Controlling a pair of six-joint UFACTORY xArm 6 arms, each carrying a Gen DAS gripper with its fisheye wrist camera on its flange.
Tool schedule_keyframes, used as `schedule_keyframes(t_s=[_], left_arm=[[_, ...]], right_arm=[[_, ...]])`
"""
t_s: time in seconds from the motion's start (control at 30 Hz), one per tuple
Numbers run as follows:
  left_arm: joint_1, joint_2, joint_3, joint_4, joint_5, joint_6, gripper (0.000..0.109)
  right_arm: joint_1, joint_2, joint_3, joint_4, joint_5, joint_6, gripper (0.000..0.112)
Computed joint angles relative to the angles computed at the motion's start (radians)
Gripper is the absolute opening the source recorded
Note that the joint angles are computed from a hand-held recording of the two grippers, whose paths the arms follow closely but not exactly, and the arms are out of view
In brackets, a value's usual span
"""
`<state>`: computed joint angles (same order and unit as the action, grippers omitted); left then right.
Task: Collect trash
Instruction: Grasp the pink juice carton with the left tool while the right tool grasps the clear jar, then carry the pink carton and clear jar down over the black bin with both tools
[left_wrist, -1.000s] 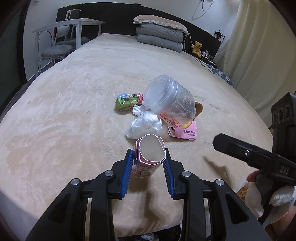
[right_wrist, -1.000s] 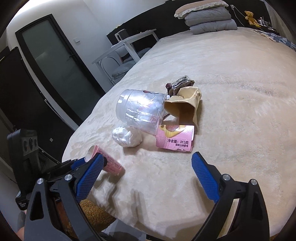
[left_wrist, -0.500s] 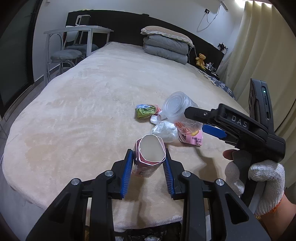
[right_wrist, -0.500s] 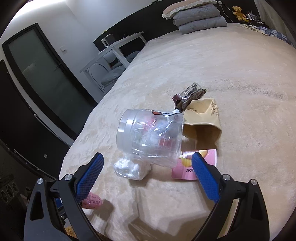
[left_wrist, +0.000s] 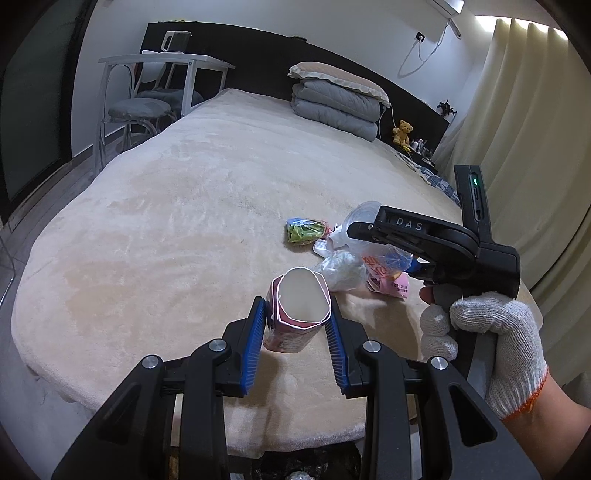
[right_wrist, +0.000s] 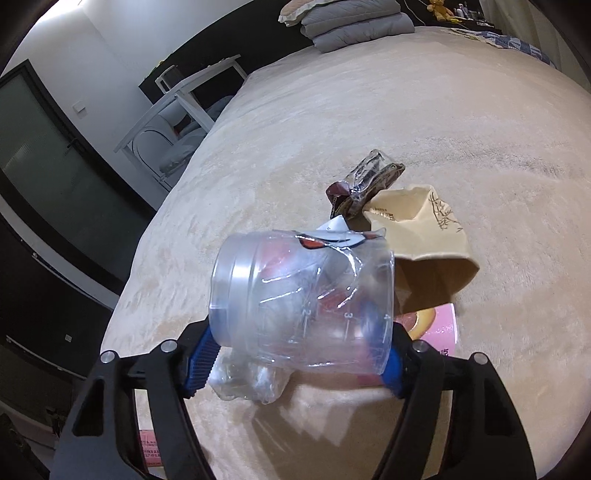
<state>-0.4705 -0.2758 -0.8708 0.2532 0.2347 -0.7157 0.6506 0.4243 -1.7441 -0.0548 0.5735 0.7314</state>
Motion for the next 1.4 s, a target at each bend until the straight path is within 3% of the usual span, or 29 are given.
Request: schedule_keyframes(t_s=[0.33, 0.77, 1.07, 1.4], left_arm=[[0.000, 0.020, -0.016, 0.010, -0.004, 0.004, 0.031], [-0.026, 0.020, -0.003, 0.162, 0.004, -0.146, 0.031], [-0.082, -0.027, 0.065, 0.277, -0.070, -0.245, 0.031], [-0.177, -0.079, 0.138, 0.337, -0.073, -0.327, 0.031]], right_arm=[[-0.001, -0.168, 0.189, 0.033, -0.098, -0.099, 0.071], [-0.013, -0.427, 0.459, 0.196, -0.182, -0.286, 0.071], [0.013, -0.634, 0.725, 0.168, -0.220, -0.333, 0.071], [0.057, -0.796, 0.952, 0.116, -0.238, -0.341, 0.071]])
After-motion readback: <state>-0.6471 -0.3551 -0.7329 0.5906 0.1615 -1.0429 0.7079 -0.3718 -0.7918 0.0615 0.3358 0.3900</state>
